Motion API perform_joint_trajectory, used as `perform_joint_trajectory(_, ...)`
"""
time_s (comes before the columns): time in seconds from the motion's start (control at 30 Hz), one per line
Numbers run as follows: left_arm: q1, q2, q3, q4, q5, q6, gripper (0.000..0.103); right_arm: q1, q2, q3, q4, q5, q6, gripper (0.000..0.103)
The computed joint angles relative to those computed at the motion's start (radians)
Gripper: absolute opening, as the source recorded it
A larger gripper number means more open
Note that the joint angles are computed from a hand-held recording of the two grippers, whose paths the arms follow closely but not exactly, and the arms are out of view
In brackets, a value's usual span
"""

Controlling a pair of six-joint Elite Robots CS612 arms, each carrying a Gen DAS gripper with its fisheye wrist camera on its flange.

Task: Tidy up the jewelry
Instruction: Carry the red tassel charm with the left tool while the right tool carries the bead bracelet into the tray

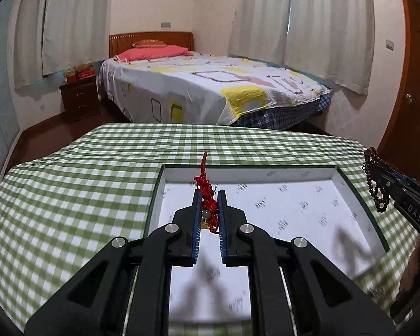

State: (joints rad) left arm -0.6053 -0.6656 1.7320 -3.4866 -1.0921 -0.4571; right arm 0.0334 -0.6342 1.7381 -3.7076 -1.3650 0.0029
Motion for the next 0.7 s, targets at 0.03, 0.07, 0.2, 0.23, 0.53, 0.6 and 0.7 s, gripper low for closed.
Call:
perform_joint_trajectory(0.03,0.005,0.007,-0.016,0.017,-0.003,0.0,0.011,0.001,0.009,-0.022,0.024,-0.004,-0.002,0.015)
perform_joint_trajectory(0.07,0.008,0.012,-0.029,0.031,-0.007,-0.001,0.011,0.003,0.013,-0.034,0.044,-0.006,-0.003,0.015)
perform_joint_trajectory(0.2,0.031,0.034,-0.092,0.122,-0.048,-0.018,0.011,0.004,0.032,-0.087,0.142,-0.01,-0.006,0.015)
perform_joint_trajectory(0.23,0.035,0.037,-0.104,0.143,-0.056,-0.017,0.011,0.006,0.034,-0.097,0.163,-0.013,-0.008,0.015)
perform_joint_trajectory(0.53,0.065,0.059,-0.192,0.354,-0.136,-0.022,0.011,0.015,0.038,-0.17,0.415,-0.043,-0.064,0.015)
perform_joint_trajectory(0.6,0.07,0.063,-0.205,0.389,-0.154,-0.019,0.012,0.015,0.038,-0.18,0.454,-0.044,-0.069,0.015)
perform_joint_trajectory(0.7,0.074,0.065,-0.216,0.423,-0.173,-0.025,0.018,0.016,0.038,-0.193,0.519,-0.047,-0.064,0.017)
